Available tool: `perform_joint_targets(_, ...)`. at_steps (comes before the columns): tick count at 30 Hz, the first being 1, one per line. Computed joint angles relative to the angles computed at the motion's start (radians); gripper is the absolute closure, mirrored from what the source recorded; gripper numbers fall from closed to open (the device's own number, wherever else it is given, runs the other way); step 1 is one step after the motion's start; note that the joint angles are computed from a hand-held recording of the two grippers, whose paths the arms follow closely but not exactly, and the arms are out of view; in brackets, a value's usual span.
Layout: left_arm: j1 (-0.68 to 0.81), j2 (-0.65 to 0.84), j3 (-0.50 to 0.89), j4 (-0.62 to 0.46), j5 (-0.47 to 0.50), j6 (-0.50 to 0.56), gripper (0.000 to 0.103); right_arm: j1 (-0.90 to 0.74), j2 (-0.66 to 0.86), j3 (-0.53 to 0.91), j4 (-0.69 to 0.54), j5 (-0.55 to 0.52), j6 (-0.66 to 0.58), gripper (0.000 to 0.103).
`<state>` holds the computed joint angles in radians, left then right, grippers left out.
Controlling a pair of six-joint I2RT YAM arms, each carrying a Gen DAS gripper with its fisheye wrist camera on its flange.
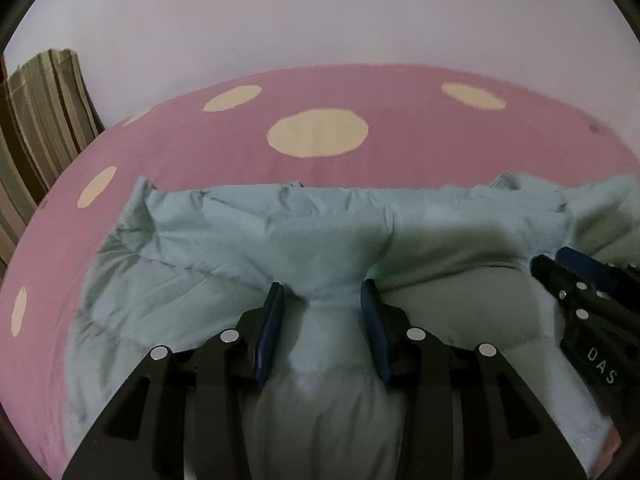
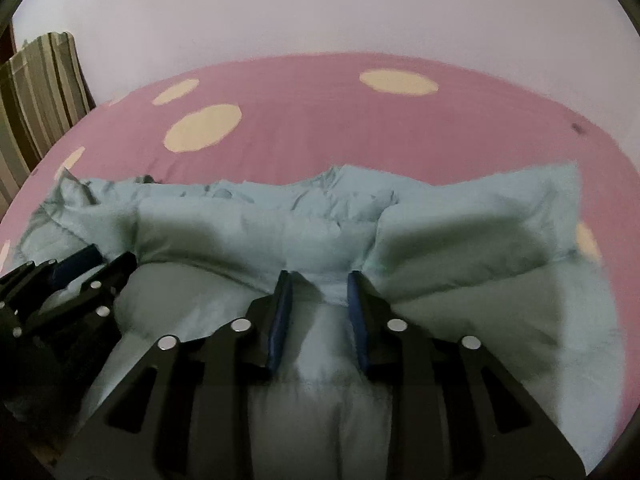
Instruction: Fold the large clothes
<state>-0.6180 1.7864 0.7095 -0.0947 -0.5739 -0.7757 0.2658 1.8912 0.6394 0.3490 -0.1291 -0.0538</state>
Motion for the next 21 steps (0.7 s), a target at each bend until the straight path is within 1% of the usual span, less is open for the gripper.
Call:
perform_joint_targets(1, -0.014, -0.057, -0.041, 0.0, -0.008, -0.023, 0.062, -0.016, -0.049, -0.044, 0.017, -0.005, -0.014, 0.062)
perform_joint_targets(2, -0.033, -0.084, -0.061, -0.004, -0.023, -0.046, 0.056, -0.031, -0.087, -0.085, 0.044, 0.001, -0.027, 0.06)
perform_joint_targets(3, -0.052, -0.111, -0.087, -0.001, -0.041, -0.065, 0.054, -0.053, -0.128, -0.132, 0.068, 0.015, -0.041, 0.06)
perform_joint_targets(5, -0.069, -0.113, -0.112, 0.02, -0.041, -0.07, 0.054, -0.1, -0.155, -0.178, 0.087, 0.014, -0.056, 0.06)
perform_joint_targets(7, -0.074, -0.047, -0.101, 0.047, -0.037, -0.055, 0.054, -0.131, -0.117, -0.188, 0.106, 0.033, -0.067, 0.061)
perform_joint_targets(10, -0.06, 0.055, -0.074, 0.107, -0.027, -0.013, 0.052, -0.162, 0.006, -0.181, 0.185, 0.005, -0.083, 0.061)
perform_joint_targets(12, -0.043, 0.055, -0.076, 0.123, -0.013, -0.01, 0.052, -0.162, 0.029, -0.176, 0.2, 0.004, -0.078, 0.061)
perform_joint_targets(14, -0.043, 0.009, -0.098, 0.124, -0.011, -0.003, 0.052, -0.165, -0.01, -0.177, 0.164, -0.001, -0.076, 0.061)
perform_joint_targets(16, -0.051, -0.094, -0.152, 0.097, 0.011, -0.019, 0.052, -0.177, -0.086, -0.191, 0.101, -0.029, -0.073, 0.059)
perform_joint_targets(17, -0.063, -0.149, -0.181, 0.074, 0.011, -0.041, 0.05, -0.199, -0.13, -0.213, 0.084, -0.053, -0.079, 0.056)
perform_joint_targets(18, -0.077, -0.192, -0.203, 0.05, 0.0, -0.064, 0.043, -0.239, -0.193, -0.254, 0.075, -0.08, -0.093, 0.049)
perform_joint_targets(19, -0.107, -0.274, -0.242, -0.003, -0.032, -0.113, 0.038, -0.271, -0.241, -0.282, 0.062, -0.098, -0.104, 0.047)
perform_joint_targets(20, -0.139, -0.341, -0.273, -0.053, -0.067, -0.165, 0.032, -0.307, -0.286, -0.308, 0.048, -0.119, -0.118, 0.046)
perform_joint_targets(21, -0.167, -0.4, -0.296, -0.111, -0.095, -0.22, 0.03, -0.356, -0.334, -0.331, 0.022, -0.147, -0.141, 0.046)
